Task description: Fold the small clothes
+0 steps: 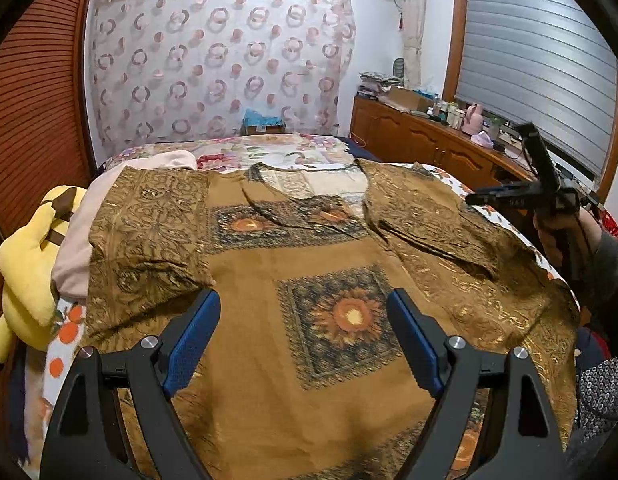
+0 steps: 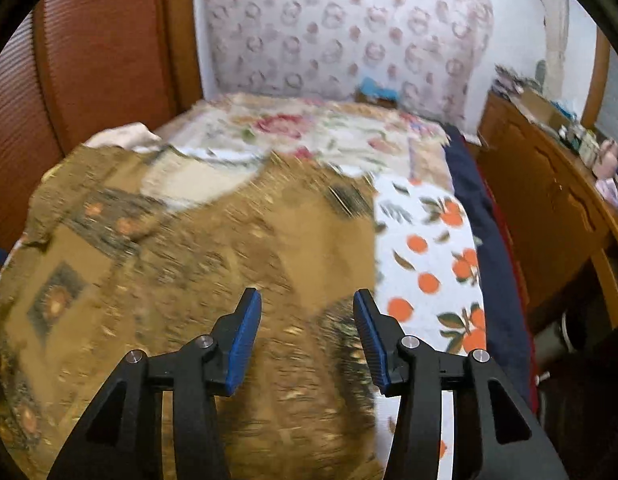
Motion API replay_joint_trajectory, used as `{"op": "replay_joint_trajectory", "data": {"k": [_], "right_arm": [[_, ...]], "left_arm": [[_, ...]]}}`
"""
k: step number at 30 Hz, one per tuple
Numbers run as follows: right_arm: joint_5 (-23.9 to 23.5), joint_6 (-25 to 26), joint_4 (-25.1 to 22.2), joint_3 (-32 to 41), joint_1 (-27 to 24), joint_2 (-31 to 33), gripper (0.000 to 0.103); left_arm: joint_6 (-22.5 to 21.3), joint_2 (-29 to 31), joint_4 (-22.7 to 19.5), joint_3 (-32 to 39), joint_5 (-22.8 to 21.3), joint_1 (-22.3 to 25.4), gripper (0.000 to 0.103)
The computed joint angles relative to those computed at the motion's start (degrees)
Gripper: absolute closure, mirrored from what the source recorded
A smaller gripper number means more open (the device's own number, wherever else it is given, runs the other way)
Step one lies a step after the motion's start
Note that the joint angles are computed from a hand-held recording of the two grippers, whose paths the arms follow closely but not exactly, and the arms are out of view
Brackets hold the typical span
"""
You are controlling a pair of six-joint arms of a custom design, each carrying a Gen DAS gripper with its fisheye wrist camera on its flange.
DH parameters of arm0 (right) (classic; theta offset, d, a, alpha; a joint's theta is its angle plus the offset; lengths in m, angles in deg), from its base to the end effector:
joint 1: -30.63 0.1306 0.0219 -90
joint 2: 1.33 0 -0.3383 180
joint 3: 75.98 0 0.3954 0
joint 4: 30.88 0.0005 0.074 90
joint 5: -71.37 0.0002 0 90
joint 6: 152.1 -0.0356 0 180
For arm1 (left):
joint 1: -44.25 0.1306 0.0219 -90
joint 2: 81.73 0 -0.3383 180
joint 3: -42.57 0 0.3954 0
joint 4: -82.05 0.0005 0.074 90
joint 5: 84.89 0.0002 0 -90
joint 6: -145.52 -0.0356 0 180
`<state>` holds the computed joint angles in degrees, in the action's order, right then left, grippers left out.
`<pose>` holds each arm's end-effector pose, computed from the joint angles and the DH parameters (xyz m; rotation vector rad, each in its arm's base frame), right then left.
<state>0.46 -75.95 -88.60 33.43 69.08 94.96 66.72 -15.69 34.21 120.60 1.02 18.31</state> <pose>0.4152 0.3142 0.4809 -0.3307 2.2736 0.0766 0.3246 -0.1556 0.4576 0.2434 2.1958 -0.2848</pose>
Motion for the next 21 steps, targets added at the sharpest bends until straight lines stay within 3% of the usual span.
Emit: {"op": "replay_joint_trajectory", "data": {"k": [7, 15, 19, 21], "right_arm": [[-2.5, -0.5, -3.4, 8.2, -3.0, 6.9, 0.053], [-7.8, 1.3, -2.9, 14.8, -6.5, 12.2, 0.053], [-6.8, 2.1, -4.0, 17.6, -6.9, 14.6, 0.053], [-7.0, 2.9, -1.6, 16.0, -6.4, 13.4, 0.053]], "left_arm": [[-3.2, 3.5, -1.6, 4.0, 1.5, 5.5, 0.017], [-5.4, 7.8, -2.5, 8.2, 1.8, 10.3, 0.017], [-6.1, 9.8, -3.1, 9.8, 2.0, 12.2, 0.017], [-6.5, 10.5, -3.2, 10.2, 2.3, 13.0, 0.017]]}}
